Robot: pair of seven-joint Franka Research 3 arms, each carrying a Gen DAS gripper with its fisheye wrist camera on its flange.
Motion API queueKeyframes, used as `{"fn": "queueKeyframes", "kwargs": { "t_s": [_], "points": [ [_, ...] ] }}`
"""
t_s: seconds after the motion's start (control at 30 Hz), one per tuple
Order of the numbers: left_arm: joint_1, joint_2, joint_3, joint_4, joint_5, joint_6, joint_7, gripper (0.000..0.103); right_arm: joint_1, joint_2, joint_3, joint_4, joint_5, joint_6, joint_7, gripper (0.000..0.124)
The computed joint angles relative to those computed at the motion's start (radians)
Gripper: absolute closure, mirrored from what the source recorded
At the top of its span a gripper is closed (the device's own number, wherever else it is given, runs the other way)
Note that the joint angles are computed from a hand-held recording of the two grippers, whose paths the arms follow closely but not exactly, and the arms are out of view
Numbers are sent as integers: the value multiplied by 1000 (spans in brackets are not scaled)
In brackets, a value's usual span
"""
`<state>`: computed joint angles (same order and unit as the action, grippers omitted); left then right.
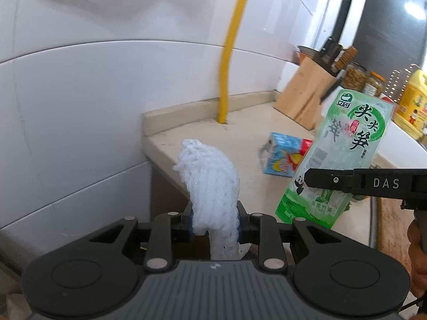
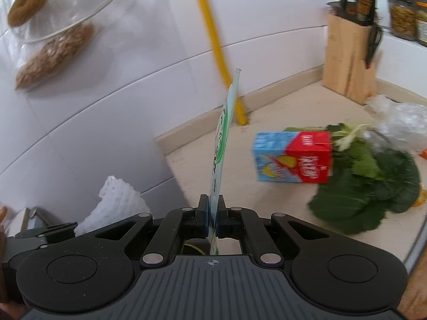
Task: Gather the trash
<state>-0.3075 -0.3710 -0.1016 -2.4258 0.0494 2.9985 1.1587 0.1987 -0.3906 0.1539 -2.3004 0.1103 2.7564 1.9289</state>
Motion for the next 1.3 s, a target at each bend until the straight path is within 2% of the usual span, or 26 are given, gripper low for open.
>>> {"fn": "queueKeyframes", "kwargs": {
  "t_s": [0.4, 0.7, 0.9, 1.3],
  "points": [
    [128, -93, -32, -85, 93, -10, -107, 81, 96, 118, -3, 108, 50, -16, -86, 117],
    [200, -128, -47, -127, 161, -25, -193, 81, 155, 201, -10, 182, 101, -53, -175, 117],
    [214, -117, -41, -129, 181, -57, -220, 81, 169, 237, -10, 210, 105, -82, -201, 117],
    [198, -43, -23, -78, 170, -153, -214, 81, 195, 353, -15, 293, 130, -154, -237, 117]
  ]
}}
